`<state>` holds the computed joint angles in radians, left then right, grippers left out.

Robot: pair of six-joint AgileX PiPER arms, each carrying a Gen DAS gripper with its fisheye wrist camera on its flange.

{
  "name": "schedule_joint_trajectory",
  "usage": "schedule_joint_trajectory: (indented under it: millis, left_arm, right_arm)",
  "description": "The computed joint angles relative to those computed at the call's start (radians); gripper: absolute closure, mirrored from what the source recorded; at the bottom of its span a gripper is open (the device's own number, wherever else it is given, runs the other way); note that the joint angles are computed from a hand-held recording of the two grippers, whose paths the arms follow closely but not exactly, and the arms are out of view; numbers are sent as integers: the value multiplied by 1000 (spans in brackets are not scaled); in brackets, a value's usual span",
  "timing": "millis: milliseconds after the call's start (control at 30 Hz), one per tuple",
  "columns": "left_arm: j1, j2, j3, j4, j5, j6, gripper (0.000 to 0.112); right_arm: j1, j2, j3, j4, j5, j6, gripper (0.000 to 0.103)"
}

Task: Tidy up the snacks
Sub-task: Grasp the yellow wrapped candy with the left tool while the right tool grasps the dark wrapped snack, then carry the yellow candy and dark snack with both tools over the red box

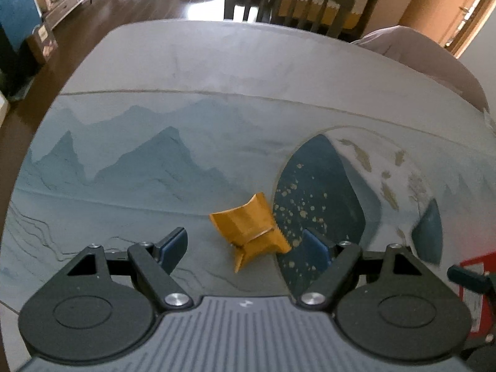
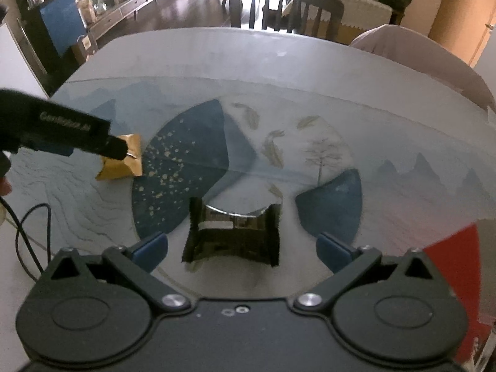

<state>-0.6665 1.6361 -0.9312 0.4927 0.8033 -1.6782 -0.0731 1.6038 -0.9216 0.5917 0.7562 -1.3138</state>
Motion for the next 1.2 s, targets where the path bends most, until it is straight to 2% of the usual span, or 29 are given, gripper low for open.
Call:
schedule_joint_trajectory:
  millis: [367, 433, 567, 667, 733, 767, 900, 1000, 1200]
  left_arm:
    - [60, 94, -35, -54, -47, 51, 33]
    - [65, 104, -41, -64, -42, 65, 41]
    - [57, 119, -61, -47, -16, 78, 49]
    - [44, 120, -66, -35, -1, 77, 60]
    - [30, 128, -77, -23, 22, 79, 73]
    - [26, 124, -79, -22, 24, 81, 75]
    - [16, 95, -46, -17, 7, 51, 78]
    - [7, 63, -9, -12, -10, 36, 78]
    - [-62, -18, 63, -5, -8, -36, 78]
  right_arm:
    - [82, 57, 0, -58, -85, 58, 5]
    - [92, 60, 5, -67, -98, 69, 8]
    - [108, 66, 12, -85, -113, 89, 16]
    - [107, 71, 10, -88, -105, 89, 25]
    - [103, 71, 13, -90, -103, 91, 27]
    - [100, 69, 18, -80, -107, 80, 29]
    - [78, 59, 25, -39, -88, 33, 39]
    - [60, 46, 33, -26, -71, 14, 43]
    - [18, -17, 82, 6, -44, -35, 44]
